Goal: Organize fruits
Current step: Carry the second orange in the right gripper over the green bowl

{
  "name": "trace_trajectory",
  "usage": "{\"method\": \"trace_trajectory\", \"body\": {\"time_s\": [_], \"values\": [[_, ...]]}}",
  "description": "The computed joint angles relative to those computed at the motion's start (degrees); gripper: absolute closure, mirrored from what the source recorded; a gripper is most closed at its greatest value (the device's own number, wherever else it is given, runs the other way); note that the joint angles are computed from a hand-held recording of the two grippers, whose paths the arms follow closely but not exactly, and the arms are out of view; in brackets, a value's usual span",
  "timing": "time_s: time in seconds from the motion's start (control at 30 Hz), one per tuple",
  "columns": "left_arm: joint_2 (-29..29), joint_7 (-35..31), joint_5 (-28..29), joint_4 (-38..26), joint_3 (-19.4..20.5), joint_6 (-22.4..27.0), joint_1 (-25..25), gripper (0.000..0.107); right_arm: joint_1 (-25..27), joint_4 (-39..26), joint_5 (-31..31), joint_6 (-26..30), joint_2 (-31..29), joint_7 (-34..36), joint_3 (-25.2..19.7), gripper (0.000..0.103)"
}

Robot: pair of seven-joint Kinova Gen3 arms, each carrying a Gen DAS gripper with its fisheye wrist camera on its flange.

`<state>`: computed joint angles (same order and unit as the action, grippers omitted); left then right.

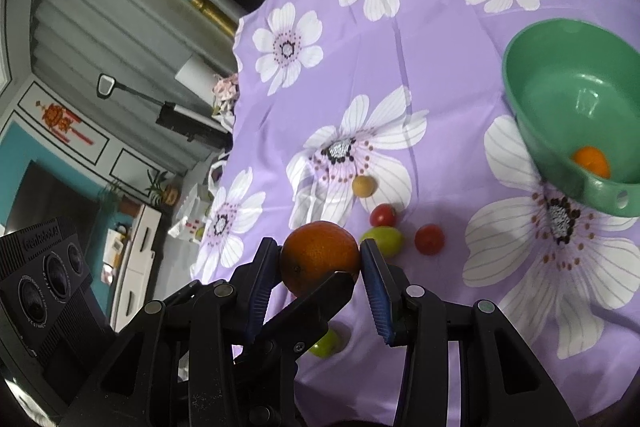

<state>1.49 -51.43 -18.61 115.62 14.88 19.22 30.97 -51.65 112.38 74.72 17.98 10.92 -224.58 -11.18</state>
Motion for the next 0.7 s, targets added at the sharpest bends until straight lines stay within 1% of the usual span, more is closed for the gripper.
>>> {"method": "trace_trajectory", "body": {"time_s": [0.13, 0.4, 0.7], "values": [[0.43, 0.5, -1.22, -0.87, 0.17, -0.13, 0.64, 0.067, 0.01, 0.96, 1.82, 1.17, -1.09, -2.08, -0.21, 0.058], [1.62, 3.43, -5.06, -2.75, -0.21, -0.22, 3.05, 0.067, 2.11, 2.58, 4.43, 3.99, -3.05, -5.02, -2.82, 0.058], [3.63, 6.46, -9.83, -5.39, -1.67, -0.59, 6.84, 0.067, 4.59, 5.11, 8.32, 6.93, -5.53, -9.26, -5.34, 0.058]]}}
